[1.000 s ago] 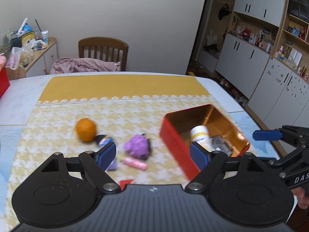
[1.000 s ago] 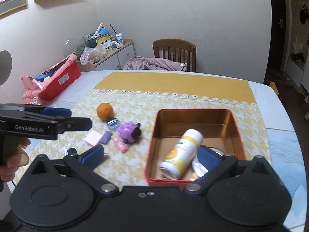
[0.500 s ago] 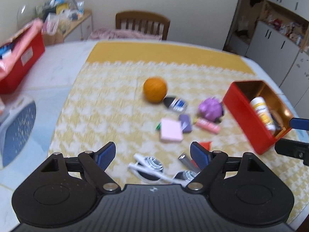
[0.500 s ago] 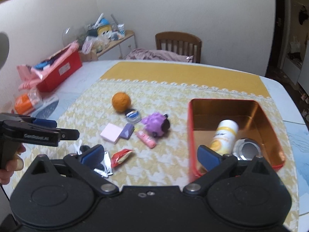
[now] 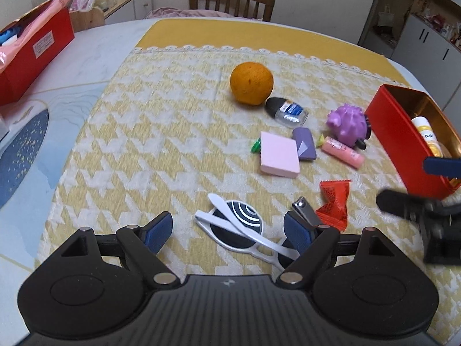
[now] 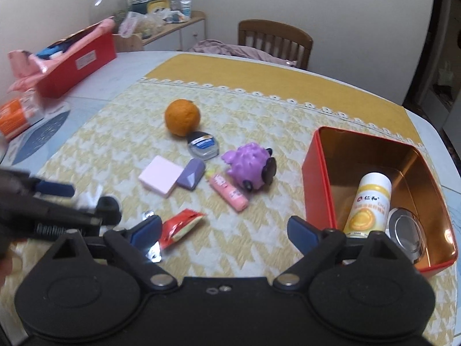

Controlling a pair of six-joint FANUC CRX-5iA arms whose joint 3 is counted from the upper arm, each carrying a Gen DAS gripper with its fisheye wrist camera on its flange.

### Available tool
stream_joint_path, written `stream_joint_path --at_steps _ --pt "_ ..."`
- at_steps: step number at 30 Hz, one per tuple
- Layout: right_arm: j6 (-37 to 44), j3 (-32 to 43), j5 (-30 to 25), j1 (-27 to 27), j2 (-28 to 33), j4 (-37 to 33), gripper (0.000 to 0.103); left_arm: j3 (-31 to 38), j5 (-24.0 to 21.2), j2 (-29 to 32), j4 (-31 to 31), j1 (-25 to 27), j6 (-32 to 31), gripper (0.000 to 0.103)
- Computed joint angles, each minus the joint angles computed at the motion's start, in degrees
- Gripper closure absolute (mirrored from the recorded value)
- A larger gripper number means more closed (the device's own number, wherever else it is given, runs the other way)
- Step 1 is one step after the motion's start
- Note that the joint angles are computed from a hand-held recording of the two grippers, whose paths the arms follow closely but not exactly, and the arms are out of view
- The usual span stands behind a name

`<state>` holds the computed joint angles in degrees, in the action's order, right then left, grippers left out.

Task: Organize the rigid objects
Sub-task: 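Grasp the white sunglasses with the left tool while the right tool grasps the red snack packet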

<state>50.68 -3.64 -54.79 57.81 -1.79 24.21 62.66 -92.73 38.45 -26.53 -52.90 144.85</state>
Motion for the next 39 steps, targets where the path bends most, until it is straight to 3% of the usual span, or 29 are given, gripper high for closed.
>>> stream_joint_path --at_steps 6,15,18,21,24,26,31,35,37,39 --pt "-0.93 3.07 -0.99 -0.38 3.89 -0.69 0.017 -1.05 0.77 0.02 1.22 0.3 2.56 0.018" --pt "0.42 5.55 -3.62 0.54 7.92 -0.66 0.026 -1.97 1.02 -0.51 -0.2 -0.71 -0.19 0.019" --pt "1.14 5.44 -3.93 0.52 7.82 -1.6 0.03 -2.15 0.74 -0.78 -0.94 -1.21 -1.19 0.025" --pt "1.95 5.28 -4.28 0.49 7.48 -2.69 0.042 -4.54 2.05 -2.45 -1.23 -1.39 -0.96 0.036" --pt "2.41 3.67 -2.81 0.54 6.22 -2.82 0.046 -6.97 2.91 -4.19 -1.21 -1.42 -0.39 0.052" --pt "3.27 3.18 -2.0 0.47 5.67 -3.38 0.055 -8.74 3.69 -5.39 -1.16 -1.41 0.4 0.067" --pt "6.2 3.45 -1.22 0.34 5.4 -4.78 0.077 -13.32 6.78 -8.4 0.64 -0.28 2.51 0.077" --pt "7.42 3.49 -0.92 0.21 5.26 -5.08 0.081 -17.35 10.18 -10.94 1.97 0.71 4.41 0.086" --pt "6.88 2.93 -0.35 0.15 4.82 -4.66 0.084 -16.82 9.41 -10.87 0.69 0.36 4.57 0.096" --pt "6.07 2.54 0.07 -0.04 4.29 -4.49 0.084 -16.47 9.06 -10.69 0.88 0.58 4.23 0.097"
